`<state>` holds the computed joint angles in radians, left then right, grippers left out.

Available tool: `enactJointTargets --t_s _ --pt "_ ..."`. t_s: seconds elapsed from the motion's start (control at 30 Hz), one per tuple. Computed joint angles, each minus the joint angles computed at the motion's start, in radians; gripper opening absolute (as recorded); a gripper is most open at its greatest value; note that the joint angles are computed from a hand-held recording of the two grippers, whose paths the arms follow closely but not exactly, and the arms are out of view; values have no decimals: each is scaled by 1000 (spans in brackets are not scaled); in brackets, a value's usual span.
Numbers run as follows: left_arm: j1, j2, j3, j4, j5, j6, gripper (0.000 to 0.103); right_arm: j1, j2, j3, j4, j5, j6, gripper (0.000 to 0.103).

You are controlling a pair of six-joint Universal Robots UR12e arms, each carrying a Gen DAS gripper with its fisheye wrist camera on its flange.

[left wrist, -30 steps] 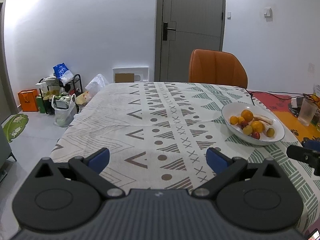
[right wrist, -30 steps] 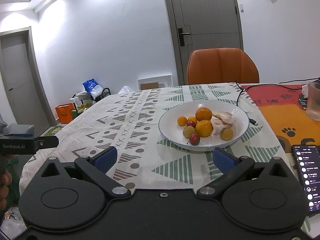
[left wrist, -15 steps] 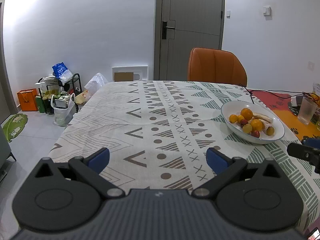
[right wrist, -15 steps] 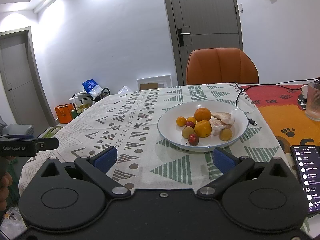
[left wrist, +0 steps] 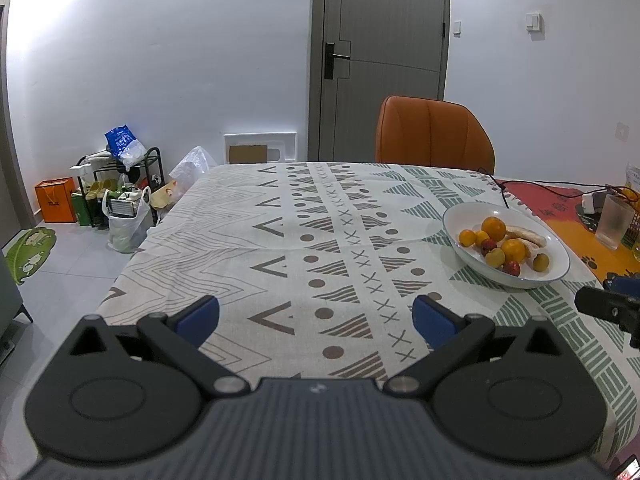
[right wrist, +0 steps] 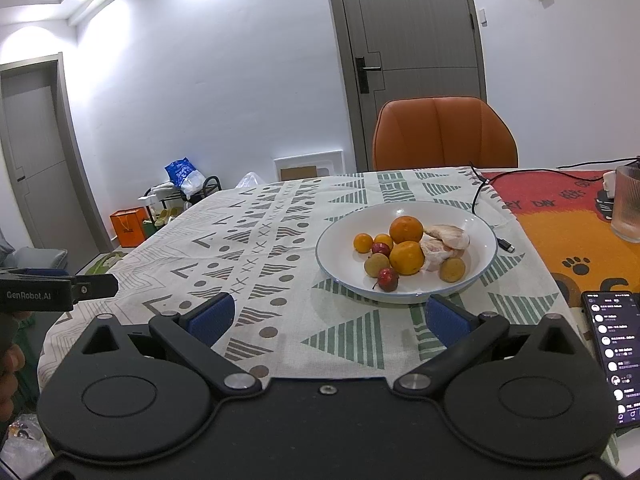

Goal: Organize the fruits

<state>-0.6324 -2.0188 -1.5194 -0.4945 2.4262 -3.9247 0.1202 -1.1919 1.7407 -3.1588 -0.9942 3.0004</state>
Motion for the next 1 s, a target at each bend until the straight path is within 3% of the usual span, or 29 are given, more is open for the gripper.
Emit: enactJointTargets --t_s 1.0 --pt "-1 1 -1 6 -9 6 102 -3 -3 5 -14 -6 13 103"
